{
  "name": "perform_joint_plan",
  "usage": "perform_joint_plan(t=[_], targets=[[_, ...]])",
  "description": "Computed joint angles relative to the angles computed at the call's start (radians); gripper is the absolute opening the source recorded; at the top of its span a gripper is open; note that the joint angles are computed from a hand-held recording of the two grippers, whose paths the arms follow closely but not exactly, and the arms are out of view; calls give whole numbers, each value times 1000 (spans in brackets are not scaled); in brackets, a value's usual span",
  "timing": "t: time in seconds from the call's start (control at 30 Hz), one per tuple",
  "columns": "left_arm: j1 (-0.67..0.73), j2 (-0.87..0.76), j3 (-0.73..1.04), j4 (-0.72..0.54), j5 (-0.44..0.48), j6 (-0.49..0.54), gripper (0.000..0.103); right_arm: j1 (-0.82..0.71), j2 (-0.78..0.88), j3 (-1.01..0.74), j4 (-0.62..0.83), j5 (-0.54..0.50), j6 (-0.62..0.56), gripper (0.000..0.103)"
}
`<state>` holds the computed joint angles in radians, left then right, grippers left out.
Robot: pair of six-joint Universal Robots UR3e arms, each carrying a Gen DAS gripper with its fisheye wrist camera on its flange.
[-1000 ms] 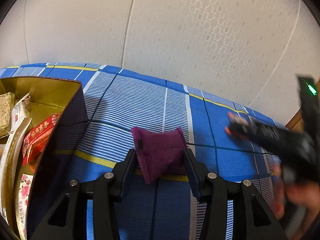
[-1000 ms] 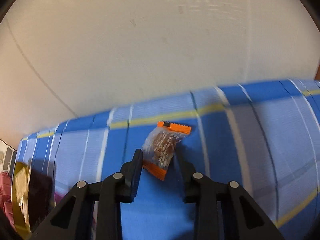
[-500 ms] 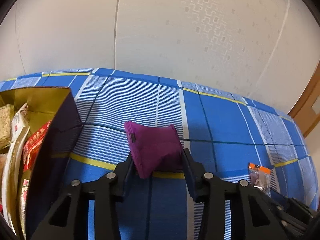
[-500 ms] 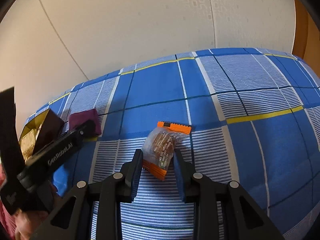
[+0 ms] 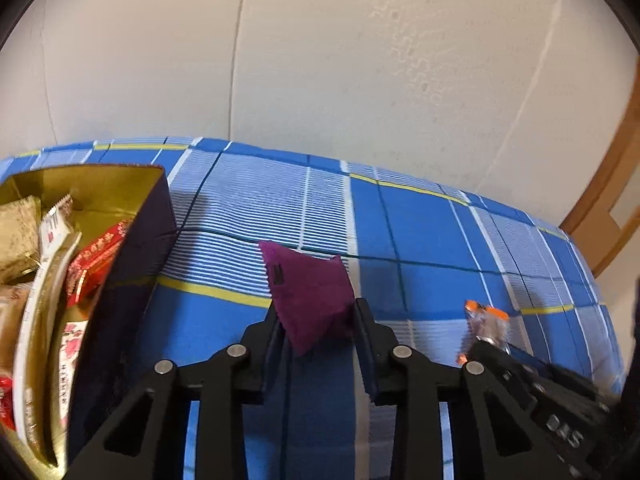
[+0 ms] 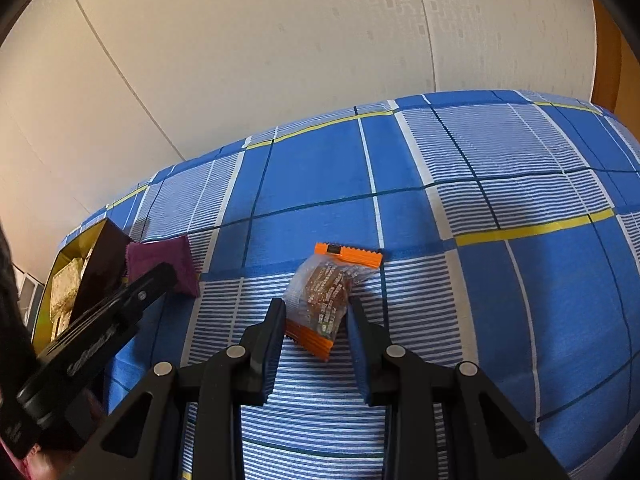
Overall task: Organize snacks
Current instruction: 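Carry the purple pouch with the left tool into the tray and release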
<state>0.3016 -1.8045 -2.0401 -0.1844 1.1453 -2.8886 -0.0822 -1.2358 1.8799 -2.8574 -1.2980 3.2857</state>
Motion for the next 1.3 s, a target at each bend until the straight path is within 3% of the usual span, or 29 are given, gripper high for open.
perform_joint_plan(t=[0.43,0.6,0.7,0.8,0.9,1.0,1.07,1.13,1.3], targets=[[138,238,-211,-104,-157,134,29,14,5,9,-30,-26,-10,31],[235,390,-283,-224,-256,204,29,18,7,9,-36,-35,-24,31],[330,544,-339,-373,-330,307,29,27,9,7,-39,-50,-32,31],[455,717,-368,-607,-415,450,29,36,12,5,-44,-66,-31,31],[632,904,-337,-989,-501,675,29,40,14,3,-46,-75,-23,31],[781,971,-266,-1286,-535,863,29,21,3,19,-46,-31,-5,31],[854,957,-227,-1381,-539,938,29,3,-5,34,-52,7,3,31],[912,930,-211,-1384,-535,964,29,0,-13,47,-69,15,3,31],[1010,776,-167,-1249,-515,895,29,9,-36,73,-106,1,11,31]])
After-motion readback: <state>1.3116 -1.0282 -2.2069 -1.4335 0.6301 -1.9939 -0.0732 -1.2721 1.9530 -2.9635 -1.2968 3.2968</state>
